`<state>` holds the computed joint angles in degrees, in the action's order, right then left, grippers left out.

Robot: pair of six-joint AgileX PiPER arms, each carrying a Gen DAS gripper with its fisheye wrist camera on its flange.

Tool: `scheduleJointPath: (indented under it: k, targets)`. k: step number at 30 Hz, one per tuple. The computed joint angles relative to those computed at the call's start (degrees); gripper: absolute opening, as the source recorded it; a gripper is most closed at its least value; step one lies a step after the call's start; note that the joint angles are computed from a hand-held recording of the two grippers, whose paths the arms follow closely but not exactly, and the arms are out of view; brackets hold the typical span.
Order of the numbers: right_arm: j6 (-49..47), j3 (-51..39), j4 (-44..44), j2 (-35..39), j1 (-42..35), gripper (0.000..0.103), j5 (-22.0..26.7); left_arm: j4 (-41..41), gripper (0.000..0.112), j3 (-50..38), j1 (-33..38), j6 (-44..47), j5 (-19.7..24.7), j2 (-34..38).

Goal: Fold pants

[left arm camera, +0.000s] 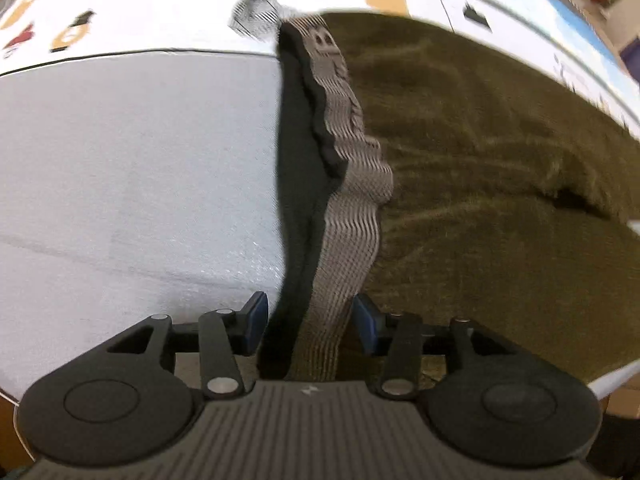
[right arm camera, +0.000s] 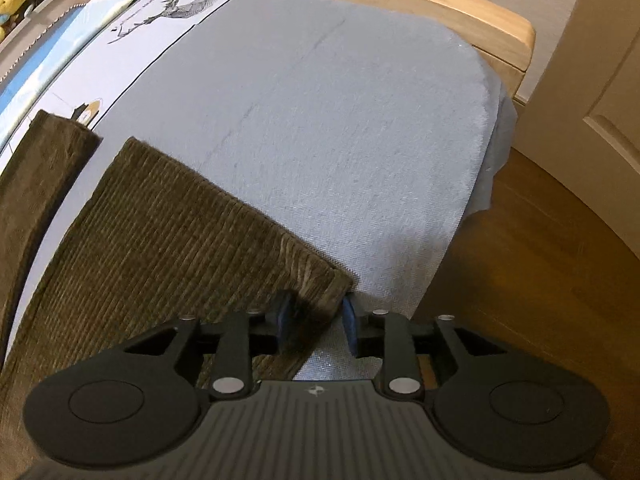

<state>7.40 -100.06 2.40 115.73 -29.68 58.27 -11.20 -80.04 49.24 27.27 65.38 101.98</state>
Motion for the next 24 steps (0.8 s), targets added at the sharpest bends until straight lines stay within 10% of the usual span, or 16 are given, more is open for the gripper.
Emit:
scheduleJointPath:
  k: [5, 20, 24]
  targets:
    - [-2.83, 1.79, 0.43, -1.24, 0.66, 0.02, -2.01, 0.82, 0.01, 1.16, -1.19, 2.26, -2.13, -0.62]
    - [-8.4, 0.9, 4.94, -1.41, -0.69, 0.017, -0.13, 5.59, 0.023, 4.22, -1.72, -0.61, -7.3, -7.31]
    - [-3.47, 1.15, -3.0, -2.32, 0.81, 0.04, -1.02, -6.71, 0.026, 5.11, 0.2, 8.96, -6.42, -9.48]
